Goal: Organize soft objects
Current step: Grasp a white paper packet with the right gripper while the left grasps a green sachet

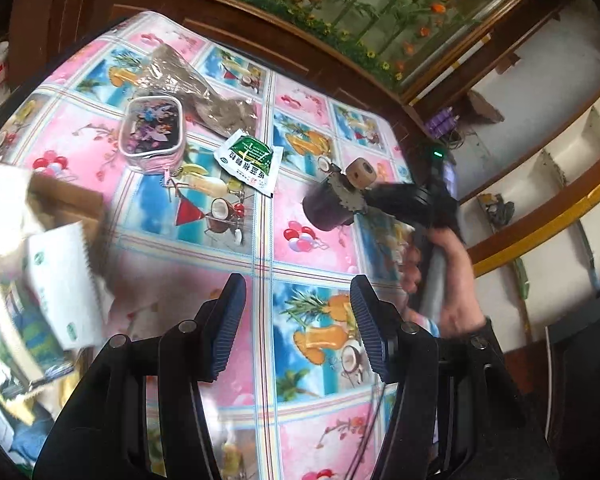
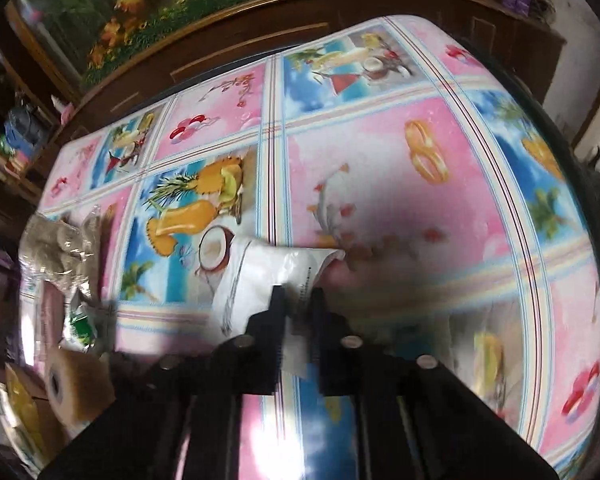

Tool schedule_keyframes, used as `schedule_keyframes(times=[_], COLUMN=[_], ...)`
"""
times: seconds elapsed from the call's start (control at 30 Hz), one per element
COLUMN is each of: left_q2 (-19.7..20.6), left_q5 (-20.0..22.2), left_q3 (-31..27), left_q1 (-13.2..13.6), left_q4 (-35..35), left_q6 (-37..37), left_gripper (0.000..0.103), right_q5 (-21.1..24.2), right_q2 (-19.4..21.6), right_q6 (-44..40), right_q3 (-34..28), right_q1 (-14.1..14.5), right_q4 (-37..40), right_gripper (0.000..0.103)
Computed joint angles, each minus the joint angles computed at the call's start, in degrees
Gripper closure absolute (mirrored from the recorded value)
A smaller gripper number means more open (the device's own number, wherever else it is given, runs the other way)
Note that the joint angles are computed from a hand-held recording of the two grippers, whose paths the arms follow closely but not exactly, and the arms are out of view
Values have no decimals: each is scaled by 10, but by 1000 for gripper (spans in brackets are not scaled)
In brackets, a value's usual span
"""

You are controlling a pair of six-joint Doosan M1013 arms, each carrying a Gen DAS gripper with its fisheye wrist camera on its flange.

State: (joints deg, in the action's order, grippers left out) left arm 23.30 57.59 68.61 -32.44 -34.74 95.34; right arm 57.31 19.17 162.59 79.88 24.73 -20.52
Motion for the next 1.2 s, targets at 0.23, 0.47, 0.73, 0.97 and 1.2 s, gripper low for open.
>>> schedule_keyframes(times=[0.23, 0.47, 0.73, 0.97, 1.2], left_q2=[67, 156, 253, 262, 232], left_q5=[51, 80, 179, 176, 119], left_q3=[-90, -233, -386, -396, -335], left_q1=[-14, -38, -54, -64, -67], left_q4=[58, 185, 283, 333, 335], left_q6=[-104, -174, -179, -182, -172], left_gripper=[49, 49, 49, 48, 69], right_q5=[-46, -102, -100, -107, -109], right_q2=[-73, -85, -90, -91, -84], right_q6=[211, 258, 245, 237, 205], right_q3=[105, 129, 138, 141, 138], right_q1=[58, 82, 77, 79, 74], right_q4=[-102, -126, -95, -85, -55], right_gripper=[103, 103, 103, 103, 103])
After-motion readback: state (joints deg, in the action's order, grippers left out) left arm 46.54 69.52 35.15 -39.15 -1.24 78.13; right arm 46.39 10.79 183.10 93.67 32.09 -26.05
